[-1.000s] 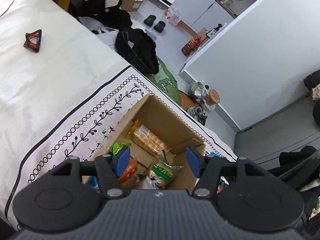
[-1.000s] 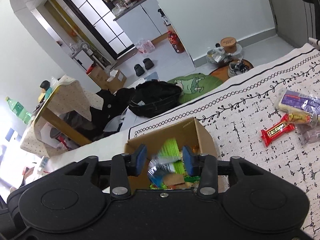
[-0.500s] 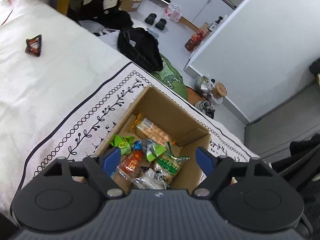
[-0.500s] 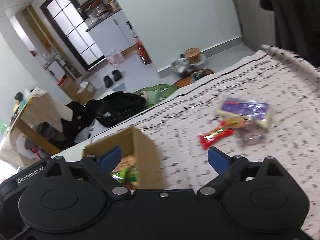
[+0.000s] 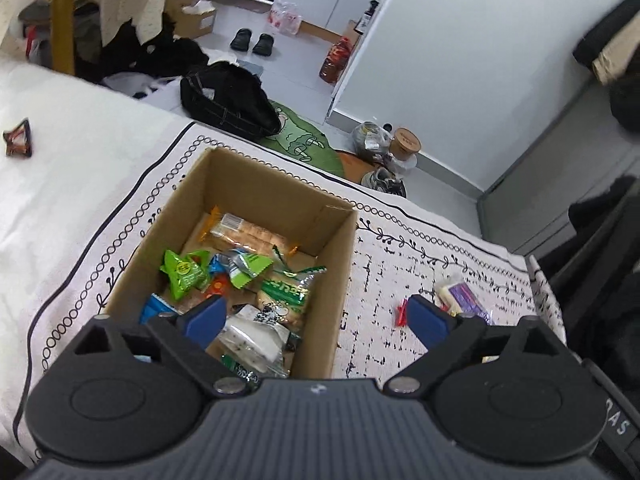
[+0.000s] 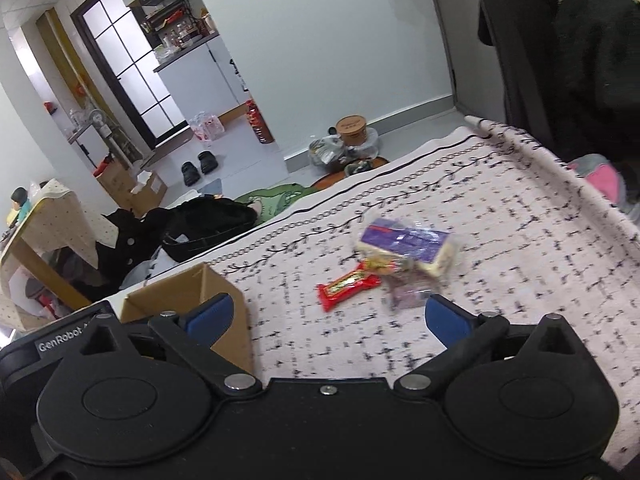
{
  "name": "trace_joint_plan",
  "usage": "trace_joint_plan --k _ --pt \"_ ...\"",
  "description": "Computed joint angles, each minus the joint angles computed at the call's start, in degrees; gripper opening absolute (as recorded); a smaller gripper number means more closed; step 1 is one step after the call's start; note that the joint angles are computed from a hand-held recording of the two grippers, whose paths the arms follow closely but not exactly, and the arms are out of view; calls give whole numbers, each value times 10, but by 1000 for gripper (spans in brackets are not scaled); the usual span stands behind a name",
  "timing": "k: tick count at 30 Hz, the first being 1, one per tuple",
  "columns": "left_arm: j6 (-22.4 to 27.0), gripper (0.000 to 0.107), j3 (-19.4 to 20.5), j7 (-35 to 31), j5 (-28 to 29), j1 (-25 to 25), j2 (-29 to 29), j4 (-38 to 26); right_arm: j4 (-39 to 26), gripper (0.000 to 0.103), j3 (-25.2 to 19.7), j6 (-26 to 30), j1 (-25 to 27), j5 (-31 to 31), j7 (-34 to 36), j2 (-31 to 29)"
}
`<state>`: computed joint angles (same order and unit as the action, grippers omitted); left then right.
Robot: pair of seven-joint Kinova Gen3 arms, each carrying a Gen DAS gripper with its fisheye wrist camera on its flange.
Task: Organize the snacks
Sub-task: 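Move both tools back toward the purple roll and red candy bar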
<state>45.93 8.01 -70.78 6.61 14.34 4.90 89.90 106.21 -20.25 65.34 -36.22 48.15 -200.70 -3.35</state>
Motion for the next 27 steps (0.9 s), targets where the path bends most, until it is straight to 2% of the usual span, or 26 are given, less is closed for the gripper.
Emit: trace_joint_plan --k 2,4,6,12,18,21,23,27 --pt "-3 97 4 13 -22 11 -1 1 7 103 -2 9 0 -1 -2 -8" --pt "-5 98 5 12 -21 13 -3 5 17 103 -5 15 2 -3 -5 -18" --pt "-13 103 6 14 -18 14 -6 10 30 103 -9 15 7 -4 -7 -31" --pt "-40 103 17 14 -41 33 -15 23 65 103 -26 12 30 -9 -9 -64" --pt "-65 103 24 2 -41 47 -15 37 112 103 -35 -34 66 -15 -8 -93" --pt "-80 103 31 -13 -59 59 -14 45 155 103 -35 -90 86 -3 -26 -110" --pt "-92 103 33 -36 -51 61 -12 52 169 103 -31 -118 101 -10 -22 -115" --pt "-67 103 36 -69 -34 65 12 27 181 103 -37 -143 129 -6 -15 -120"
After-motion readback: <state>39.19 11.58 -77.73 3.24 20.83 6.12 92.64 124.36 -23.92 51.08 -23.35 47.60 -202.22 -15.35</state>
